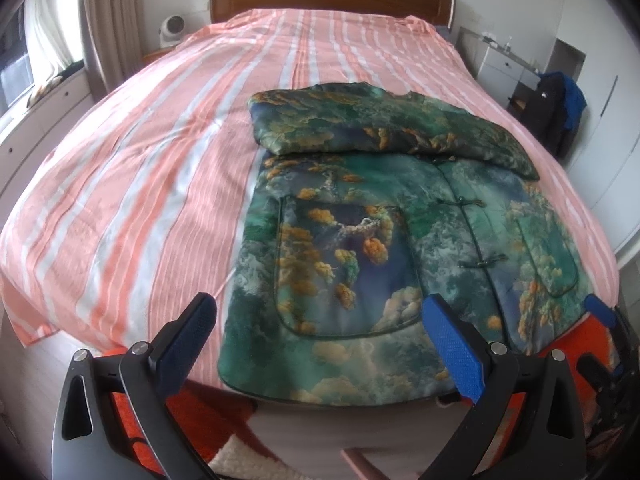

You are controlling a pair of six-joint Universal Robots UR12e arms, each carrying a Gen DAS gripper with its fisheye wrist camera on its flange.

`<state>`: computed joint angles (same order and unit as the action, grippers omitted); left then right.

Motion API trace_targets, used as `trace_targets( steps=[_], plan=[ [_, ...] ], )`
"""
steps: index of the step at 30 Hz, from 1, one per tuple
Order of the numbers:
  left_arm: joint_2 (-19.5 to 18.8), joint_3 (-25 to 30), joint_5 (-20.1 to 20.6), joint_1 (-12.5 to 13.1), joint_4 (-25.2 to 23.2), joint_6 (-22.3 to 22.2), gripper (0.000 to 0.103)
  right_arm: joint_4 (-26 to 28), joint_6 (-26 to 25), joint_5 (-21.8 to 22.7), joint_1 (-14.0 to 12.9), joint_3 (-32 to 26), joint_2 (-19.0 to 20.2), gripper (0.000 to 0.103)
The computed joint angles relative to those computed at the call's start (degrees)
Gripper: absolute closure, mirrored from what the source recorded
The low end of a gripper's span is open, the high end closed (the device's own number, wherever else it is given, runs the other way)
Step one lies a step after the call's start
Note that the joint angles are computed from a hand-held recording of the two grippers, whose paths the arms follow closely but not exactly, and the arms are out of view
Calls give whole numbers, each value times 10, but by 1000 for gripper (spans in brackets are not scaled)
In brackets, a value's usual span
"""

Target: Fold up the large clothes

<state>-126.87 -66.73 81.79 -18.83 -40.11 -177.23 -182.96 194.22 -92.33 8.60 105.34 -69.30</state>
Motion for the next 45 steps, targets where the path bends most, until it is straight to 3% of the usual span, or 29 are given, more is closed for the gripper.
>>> trace_targets(
  steps=[5,9,12,14,16,18,20,23,25,26,27,29,30,31,33,39,42,45],
  plan=[
    [-6,10,6,5,-11,-8,1,-2,0,-17,-1,6,-8,0],
    [-13,17,-38,25,-25,-44,1,-1,39,-33,-18,26,-28,0],
    [-24,31,-60,34,-59,-41,1,32,68,-57,-37,43,-51,0],
    [-33,43,-54,35,-84,-22,1,70,70,-95,-54,54,-73,0],
    [-43,54,-46,34,-101,6,1,122,77,-95,-80,60,-92,0],
    [-54,69,-26,29,-121,35,1,176,86,-69,-108,62,-105,0],
    [-65,82,-5,24,-139,69,1,240,86,3,-144,60,-110,0],
    [-80,100,25,18,-165,88,1,294,74,91,-176,55,-98,5],
    [-84,106,0,21,-190,88,2,313,73,131,-187,49,-86,26],
    [-84,109,-22,23,-206,89,9,316,73,149,-190,47,-82,30],
    [-84,111,-40,25,-222,92,25,321,73,164,-194,45,-78,34],
    [-82,114,-62,27,-247,98,45,335,74,162,-193,40,-73,44],
    [-80,112,-56,25,-246,101,59,340,70,162,-192,38,-73,60],
    [-77,112,-53,24,-250,104,67,343,64,160,-191,37,-73,85],
    [-73,112,-60,26,-257,102,87,335,64,172,-193,41,-77,89],
    [-29,65,-86,38,-267,127,91,316,74,194,-190,62,-112,91],
    [-7,39,-98,47,-289,138,92,322,89,241,-193,81,-132,92],
    [4,36,-147,62,-306,125,93,303,114,299,-204,102,-151,92]
  ],
)
